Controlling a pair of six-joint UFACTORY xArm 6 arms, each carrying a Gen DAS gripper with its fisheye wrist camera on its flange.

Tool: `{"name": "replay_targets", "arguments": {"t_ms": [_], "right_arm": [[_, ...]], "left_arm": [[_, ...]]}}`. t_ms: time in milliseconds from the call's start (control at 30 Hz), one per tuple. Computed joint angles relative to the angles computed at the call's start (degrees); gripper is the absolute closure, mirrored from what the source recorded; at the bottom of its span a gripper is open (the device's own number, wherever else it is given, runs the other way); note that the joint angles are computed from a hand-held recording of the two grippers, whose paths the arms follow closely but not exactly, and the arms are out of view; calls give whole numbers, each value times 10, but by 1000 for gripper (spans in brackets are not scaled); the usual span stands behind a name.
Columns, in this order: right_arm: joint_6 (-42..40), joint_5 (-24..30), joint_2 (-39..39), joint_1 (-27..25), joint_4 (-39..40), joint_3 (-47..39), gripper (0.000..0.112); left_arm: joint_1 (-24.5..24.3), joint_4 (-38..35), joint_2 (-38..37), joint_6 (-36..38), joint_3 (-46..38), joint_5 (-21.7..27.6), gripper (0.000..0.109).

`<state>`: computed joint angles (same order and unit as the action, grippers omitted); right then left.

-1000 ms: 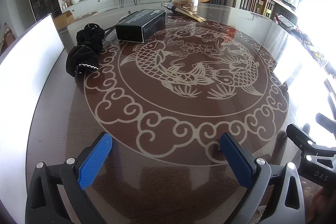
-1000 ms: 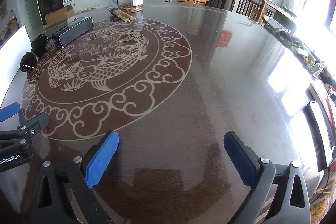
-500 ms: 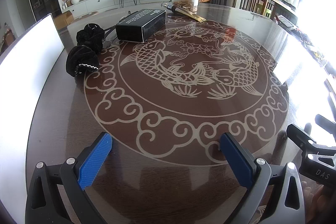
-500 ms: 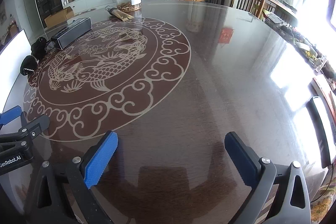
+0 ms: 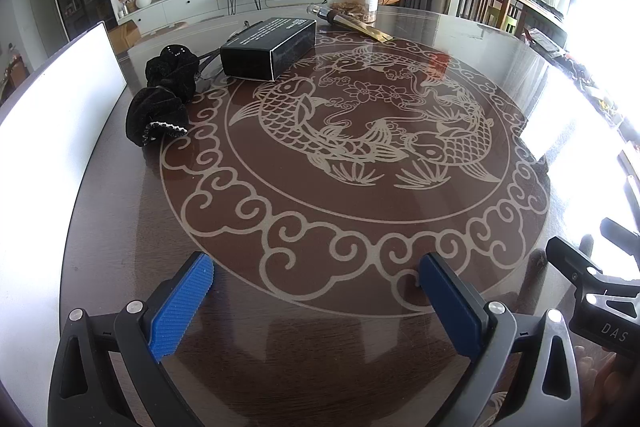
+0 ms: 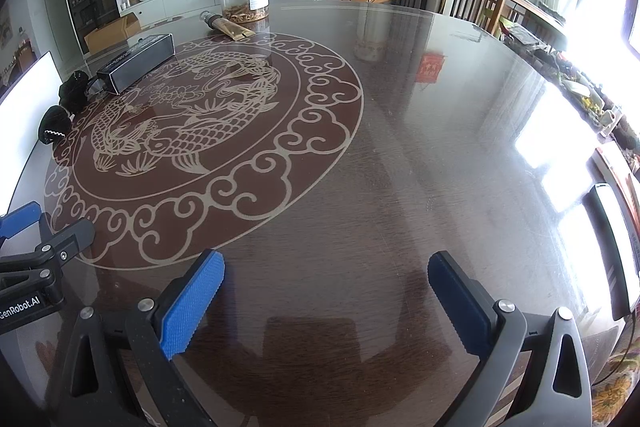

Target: Organize objects

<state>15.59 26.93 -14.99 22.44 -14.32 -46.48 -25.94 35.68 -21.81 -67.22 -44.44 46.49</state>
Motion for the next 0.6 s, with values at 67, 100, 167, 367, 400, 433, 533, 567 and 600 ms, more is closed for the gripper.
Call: {"name": "replay_targets", "arguments": {"t_ms": [67, 100, 167, 367, 400, 433, 533, 567, 600], "right_arm": [[0, 0, 0, 0, 0, 0, 10], [-1, 0, 0, 0, 2, 0, 10], [-3, 0, 0, 0, 5, 0, 10], [-6, 0, 1, -2, 10, 0, 10], [-7, 0, 1, -1, 11, 0, 10], [-7, 0, 1, -2, 11, -1, 10], [-9, 0, 1, -2, 14, 0, 10], [-9, -1, 1, -2, 14, 0, 10], [-9, -1, 1, -2, 14, 0, 10]], "left_arm": [[0, 0, 0, 0, 0, 0, 6], [0, 0, 0, 0, 0, 0, 6], [0, 0, 0, 0, 0, 0, 6], [0, 0, 0, 0, 0, 0, 6], [0, 0, 1, 0, 0, -1, 6], [0, 0, 1, 0, 0, -1, 6], [0, 0, 1, 0, 0, -1, 6], [0, 0, 0, 0, 0, 0, 6], [0, 0, 0, 0, 0, 0, 6]]}}
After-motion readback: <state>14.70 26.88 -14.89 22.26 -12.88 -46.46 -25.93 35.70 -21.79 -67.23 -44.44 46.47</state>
